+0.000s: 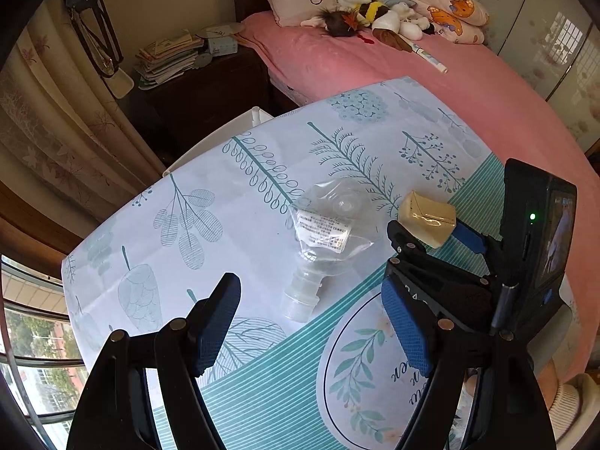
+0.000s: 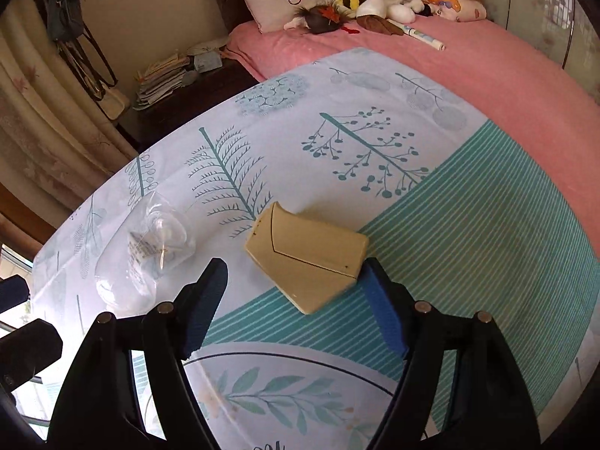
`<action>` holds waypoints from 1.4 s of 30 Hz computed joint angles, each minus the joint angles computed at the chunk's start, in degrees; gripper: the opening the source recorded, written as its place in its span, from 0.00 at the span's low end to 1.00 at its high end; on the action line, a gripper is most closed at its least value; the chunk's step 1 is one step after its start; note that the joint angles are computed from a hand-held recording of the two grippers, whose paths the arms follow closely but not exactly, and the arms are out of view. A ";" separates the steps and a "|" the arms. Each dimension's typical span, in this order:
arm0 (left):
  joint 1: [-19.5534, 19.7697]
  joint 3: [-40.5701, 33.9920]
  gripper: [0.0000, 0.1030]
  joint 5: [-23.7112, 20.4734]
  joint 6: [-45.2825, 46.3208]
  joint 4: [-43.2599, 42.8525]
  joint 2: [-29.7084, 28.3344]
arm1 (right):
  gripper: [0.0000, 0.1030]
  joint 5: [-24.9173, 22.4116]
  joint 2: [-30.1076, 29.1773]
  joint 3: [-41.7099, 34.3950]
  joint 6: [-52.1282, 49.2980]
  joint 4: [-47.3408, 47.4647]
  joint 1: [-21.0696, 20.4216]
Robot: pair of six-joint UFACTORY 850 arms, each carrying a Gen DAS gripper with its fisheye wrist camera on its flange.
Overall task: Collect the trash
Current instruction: 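Grasp the clear plastic bottle with the left tool while the right tool grasps the beige box, then carry the plastic bottle and beige box with both tools over the trash bin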
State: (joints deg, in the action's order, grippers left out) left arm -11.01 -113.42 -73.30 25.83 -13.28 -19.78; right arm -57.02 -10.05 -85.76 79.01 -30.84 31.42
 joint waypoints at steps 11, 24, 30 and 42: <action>-2.58 -0.63 0.77 -1.21 -0.13 1.27 -3.17 | 0.58 2.27 2.42 4.61 -4.65 -6.92 1.29; -5.18 -0.95 0.59 2.30 -5.14 7.62 -6.87 | 0.57 6.14 8.76 10.59 -3.57 -4.43 0.95; -4.55 3.47 0.55 6.30 -5.65 6.81 -3.47 | 0.57 7.90 11.21 12.42 -2.12 -2.66 1.13; -4.28 13.68 0.55 8.87 -4.53 4.75 10.22 | 0.57 8.17 16.98 14.19 2.14 -4.44 5.27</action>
State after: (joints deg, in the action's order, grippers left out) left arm -15.29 -99.74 -64.43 21.30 -8.53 -9.56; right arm -48.85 6.92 -71.57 81.15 -35.29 36.69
